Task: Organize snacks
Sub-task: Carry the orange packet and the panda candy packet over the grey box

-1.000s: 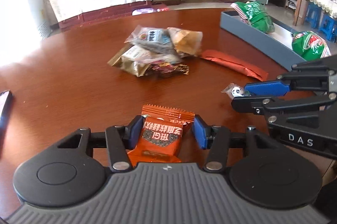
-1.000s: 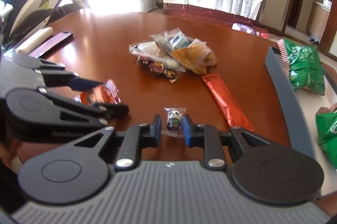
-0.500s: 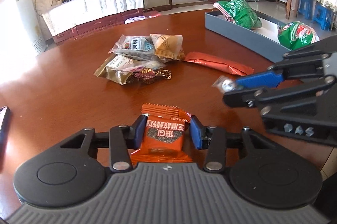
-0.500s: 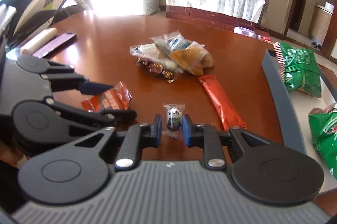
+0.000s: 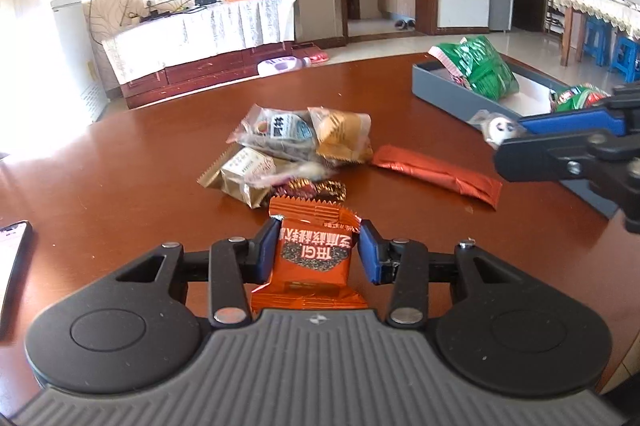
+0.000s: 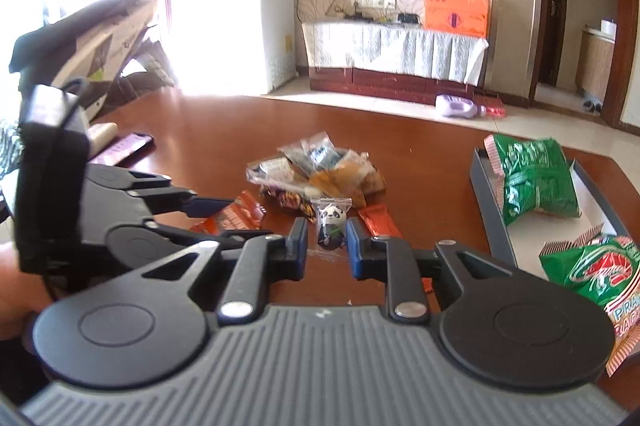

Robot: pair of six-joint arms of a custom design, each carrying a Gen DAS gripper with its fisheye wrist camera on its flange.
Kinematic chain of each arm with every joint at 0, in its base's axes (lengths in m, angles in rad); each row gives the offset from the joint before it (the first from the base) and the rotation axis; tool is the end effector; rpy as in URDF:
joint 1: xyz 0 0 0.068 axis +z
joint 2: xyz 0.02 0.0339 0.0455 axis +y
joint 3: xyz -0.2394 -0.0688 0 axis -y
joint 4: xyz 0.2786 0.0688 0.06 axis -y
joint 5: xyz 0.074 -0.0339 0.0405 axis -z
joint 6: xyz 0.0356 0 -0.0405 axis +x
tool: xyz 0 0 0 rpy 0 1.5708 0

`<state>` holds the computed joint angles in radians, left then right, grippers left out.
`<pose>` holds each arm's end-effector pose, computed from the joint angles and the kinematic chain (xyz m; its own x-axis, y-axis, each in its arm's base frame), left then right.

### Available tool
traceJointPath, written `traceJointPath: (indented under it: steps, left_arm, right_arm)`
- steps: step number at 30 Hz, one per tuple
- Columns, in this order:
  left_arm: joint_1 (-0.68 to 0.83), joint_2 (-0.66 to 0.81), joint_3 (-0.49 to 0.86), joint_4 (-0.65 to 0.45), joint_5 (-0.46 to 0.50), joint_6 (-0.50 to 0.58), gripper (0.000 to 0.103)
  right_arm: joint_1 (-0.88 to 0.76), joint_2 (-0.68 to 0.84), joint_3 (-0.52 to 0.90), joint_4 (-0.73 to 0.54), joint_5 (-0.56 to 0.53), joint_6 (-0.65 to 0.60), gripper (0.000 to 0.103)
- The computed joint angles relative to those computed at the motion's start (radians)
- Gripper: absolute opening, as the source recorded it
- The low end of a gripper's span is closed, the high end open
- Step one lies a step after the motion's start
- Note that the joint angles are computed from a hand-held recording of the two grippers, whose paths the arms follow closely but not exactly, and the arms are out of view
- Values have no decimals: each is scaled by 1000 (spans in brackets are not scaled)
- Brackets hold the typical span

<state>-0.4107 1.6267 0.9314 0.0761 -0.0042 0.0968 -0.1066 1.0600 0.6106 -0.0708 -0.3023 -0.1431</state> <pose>0.3439 -0.1496 0.1565 -0.4913 0.3194 -0.8103 0.4457 0.8915 0.0811 0.2732 -0.0186 0.2017 -0.4670 -0.0869 -0.8800 -0.2242 0.9743 0.0227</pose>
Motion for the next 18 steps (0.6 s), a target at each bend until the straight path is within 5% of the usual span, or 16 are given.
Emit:
traceJointPath:
  steps: [18]
  left_arm:
    - [-88,47,75,9,-53,-26,48]
  right_arm:
    - [-53,-90,-33,-5,-52,-4,24]
